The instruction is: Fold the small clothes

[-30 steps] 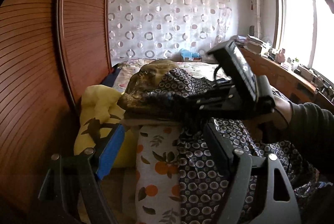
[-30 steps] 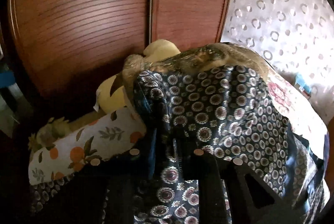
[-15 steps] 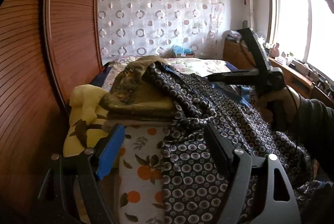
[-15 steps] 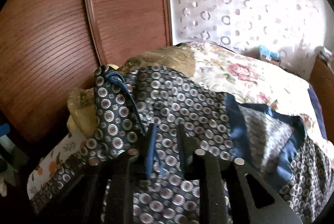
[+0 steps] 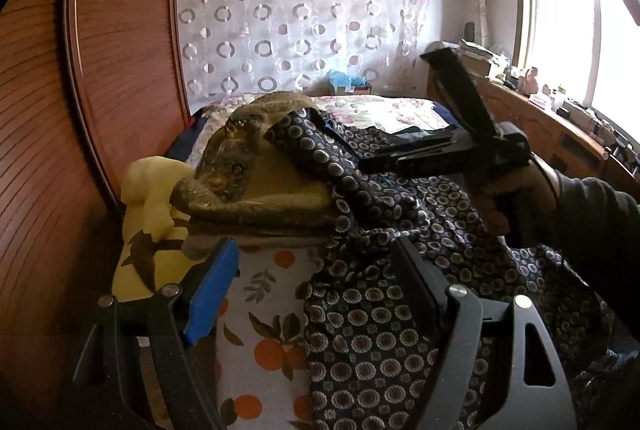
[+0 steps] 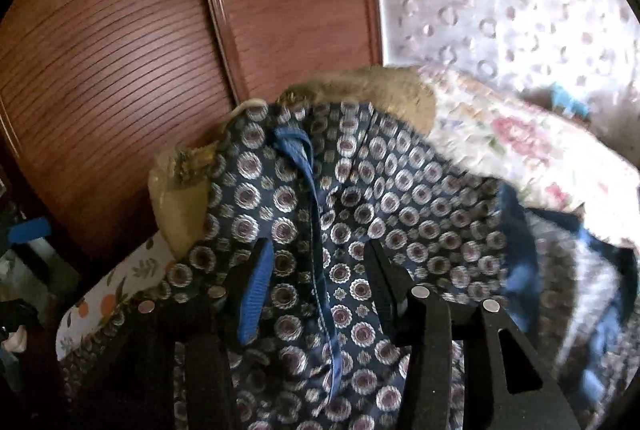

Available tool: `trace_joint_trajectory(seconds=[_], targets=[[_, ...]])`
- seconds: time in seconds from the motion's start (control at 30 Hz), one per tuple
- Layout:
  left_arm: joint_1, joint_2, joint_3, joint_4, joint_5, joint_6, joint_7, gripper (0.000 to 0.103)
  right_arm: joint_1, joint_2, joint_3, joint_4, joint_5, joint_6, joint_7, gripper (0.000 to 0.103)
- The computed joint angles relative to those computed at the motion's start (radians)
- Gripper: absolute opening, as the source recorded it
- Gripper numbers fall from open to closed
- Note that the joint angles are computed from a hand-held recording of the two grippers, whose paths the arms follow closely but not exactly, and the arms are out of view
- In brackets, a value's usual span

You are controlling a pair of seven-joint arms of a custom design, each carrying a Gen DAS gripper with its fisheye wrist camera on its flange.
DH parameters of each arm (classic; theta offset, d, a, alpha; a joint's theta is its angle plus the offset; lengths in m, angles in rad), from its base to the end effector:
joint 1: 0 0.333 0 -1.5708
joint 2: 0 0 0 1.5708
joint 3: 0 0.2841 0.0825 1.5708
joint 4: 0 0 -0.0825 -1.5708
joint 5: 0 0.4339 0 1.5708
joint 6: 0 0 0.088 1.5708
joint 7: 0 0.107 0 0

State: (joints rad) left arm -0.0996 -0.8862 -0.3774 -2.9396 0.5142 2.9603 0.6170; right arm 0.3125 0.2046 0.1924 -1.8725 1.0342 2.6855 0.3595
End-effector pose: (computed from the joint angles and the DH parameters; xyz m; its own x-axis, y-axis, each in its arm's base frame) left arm 0.3497 -0.1888 0.4164 -0.0058 -0.9998 0.0182 -0.5728 -0.0116 -0.8196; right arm 0.6141 0.3017 0.4064 0.8020 -0.5847 -0.1221 -0.4423 -0.4439 -0.7793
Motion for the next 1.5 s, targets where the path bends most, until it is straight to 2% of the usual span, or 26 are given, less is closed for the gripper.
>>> trace_joint_trajectory(seconds=[0.1,0.23,0.3,0.37,0.43,0.47,0.6,0.7,0.73,0.83,0.9,1.0,1.07,1.13,1.2,1.27,1.33,1.37,1.4,1.5], targets=[[0.013,0.036,0.011,0.015,-0.003,0.016,0.004,0.079,-0.019,0.079,-0.004,0.093,-0.028,-0.102,0.041,0.049],[0.038,0.077,-0.004,0.047,0.001,0.014,-0.003,0.079,-0.043,0.134,0.012,0.155,-0.038,-0.174,0.029,0.048],[0.047,0.095,-0.009,0.063,0.004,0.012,-0.01,0.079,-0.058,0.15,0.018,0.177,-0.039,-0.234,0.022,0.039],[0.049,0.117,-0.002,0.078,0.004,0.019,-0.011,0.079,-0.068,0.16,0.021,0.191,-0.039,-0.279,0.014,0.02],[0.058,0.135,-0.004,0.094,0.01,0.022,-0.011,0.079,-0.078,0.164,0.02,0.205,-0.045,-0.329,0.009,0.008],[0.067,0.147,-0.01,0.107,0.015,0.018,-0.012,0.079,-0.085,0.151,0.023,0.191,-0.029,-0.33,-0.019,0.004],[0.097,0.191,-0.02,0.148,0.039,0.02,-0.019,0.079,-0.104,0.097,0.018,0.139,0.059,-0.334,-0.084,0.002],[0.125,0.225,-0.033,0.178,0.063,0.024,-0.03,0.079,-0.113,0.053,0.002,0.081,0.148,-0.303,-0.13,0.002],[0.133,0.238,-0.037,0.189,0.073,0.026,-0.033,0.079,-0.106,0.042,-0.006,0.064,0.156,-0.265,-0.124,0.002],[0.159,0.279,-0.044,0.218,0.098,0.047,-0.049,0.079,-0.085,0.035,-0.031,0.044,0.128,-0.151,-0.051,0.002],[0.173,0.311,-0.044,0.241,0.114,0.06,-0.05,0.079,-0.079,0.03,-0.033,0.028,0.115,-0.097,-0.062,0.002],[0.185,0.379,-0.026,0.295,0.133,0.068,-0.029,0.079,-0.072,0.047,-0.041,0.029,0.038,-0.051,-0.016,0.022],[0.19,0.423,-0.016,0.333,0.146,0.066,-0.017,0.079,-0.081,0.051,-0.033,0.023,0.046,-0.006,-0.04,0.044],[0.183,0.475,0.007,0.378,0.154,0.058,0.008,0.079,-0.086,0.045,-0.034,0.006,0.041,0.032,-0.043,0.054],[0.172,0.511,0.028,0.405,0.159,0.053,0.023,0.079,-0.096,0.022,-0.035,-0.028,0.038,0.066,-0.052,0.055],[0.142,0.558,0.07,0.438,0.143,0.052,0.063,0.072,-0.099,0.016,-0.042,-0.051,0.028,0.119,-0.061,0.055],[0.075,0.597,0.138,0.458,0.077,0.057,0.146,0.049,-0.087,-0.002,-0.058,-0.089,-0.042,0.183,0.0,0.055],[0.03,0.627,0.178,0.478,0.015,0.052,0.215,0.047,-0.088,0.0,-0.063,-0.1,-0.065,0.212,0.013,0.055],[0.02,0.642,0.187,0.492,-0.004,0.044,0.235,0.047,-0.095,0.002,-0.061,-0.107,-0.072,0.231,0.013,0.055],[0.036,0.694,0.171,0.551,-0.003,0.005,0.236,0.045,-0.12,0.013,-0.048,-0.11,-0.051,0.25,0.02,0.055]])
